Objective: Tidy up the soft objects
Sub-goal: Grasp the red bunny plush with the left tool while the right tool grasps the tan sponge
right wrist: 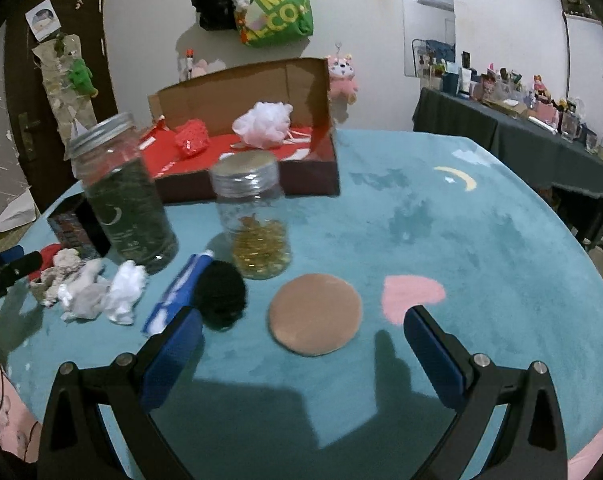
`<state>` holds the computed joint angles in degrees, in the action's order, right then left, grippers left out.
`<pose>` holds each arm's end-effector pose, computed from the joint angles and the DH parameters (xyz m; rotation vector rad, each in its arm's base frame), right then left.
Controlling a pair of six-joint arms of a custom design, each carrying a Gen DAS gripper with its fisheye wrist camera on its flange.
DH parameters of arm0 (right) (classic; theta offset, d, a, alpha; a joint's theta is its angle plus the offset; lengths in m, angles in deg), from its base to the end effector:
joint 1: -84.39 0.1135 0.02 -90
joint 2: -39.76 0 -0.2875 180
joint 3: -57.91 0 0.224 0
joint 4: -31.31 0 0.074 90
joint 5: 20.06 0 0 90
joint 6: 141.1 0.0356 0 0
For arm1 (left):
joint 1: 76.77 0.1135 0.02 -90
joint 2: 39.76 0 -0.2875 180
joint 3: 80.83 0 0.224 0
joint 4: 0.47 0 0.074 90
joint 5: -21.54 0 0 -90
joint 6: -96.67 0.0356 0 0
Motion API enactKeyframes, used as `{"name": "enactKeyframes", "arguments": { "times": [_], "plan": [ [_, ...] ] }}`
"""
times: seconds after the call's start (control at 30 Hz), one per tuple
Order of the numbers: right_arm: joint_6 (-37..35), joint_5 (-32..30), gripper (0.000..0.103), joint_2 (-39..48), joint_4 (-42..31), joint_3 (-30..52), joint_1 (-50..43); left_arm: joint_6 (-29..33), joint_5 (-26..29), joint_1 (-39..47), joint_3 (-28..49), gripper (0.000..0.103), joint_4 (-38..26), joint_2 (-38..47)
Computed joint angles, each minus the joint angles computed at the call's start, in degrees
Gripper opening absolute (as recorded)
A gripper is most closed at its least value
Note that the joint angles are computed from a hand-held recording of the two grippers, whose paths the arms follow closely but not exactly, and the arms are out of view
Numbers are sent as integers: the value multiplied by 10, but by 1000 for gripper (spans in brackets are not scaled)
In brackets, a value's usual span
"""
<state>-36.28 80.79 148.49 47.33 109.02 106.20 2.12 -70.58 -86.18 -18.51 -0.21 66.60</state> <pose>0.2938 0.1103 0.1243 -0.0419 2.2834 0.1165 0.3367 -0.0545 0.1578 0.0806 2.3342 -0.0782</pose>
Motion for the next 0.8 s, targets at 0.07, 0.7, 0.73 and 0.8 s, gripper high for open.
{"name": "enactKeyframes", "arguments": {
  "times": [0.07, 0.7, 0.73, 0.8],
  "plan": [
    [-5, -12, 103, 7, -21, 14, -10, 1, 13, 11, 20, 103, -19, 16],
    [-35, -66, 23, 17, -33, 25, -33, 44, 62, 23, 14, 38, -26, 17],
    [-35, -67, 21, 15, -31, 23, -33, 45, 59, 22, 9, 38, -24, 9],
    [-38, -55, 20, 7, -24, 15, -30, 44, 54, 18, -5, 38, -21, -12]
  ]
}}
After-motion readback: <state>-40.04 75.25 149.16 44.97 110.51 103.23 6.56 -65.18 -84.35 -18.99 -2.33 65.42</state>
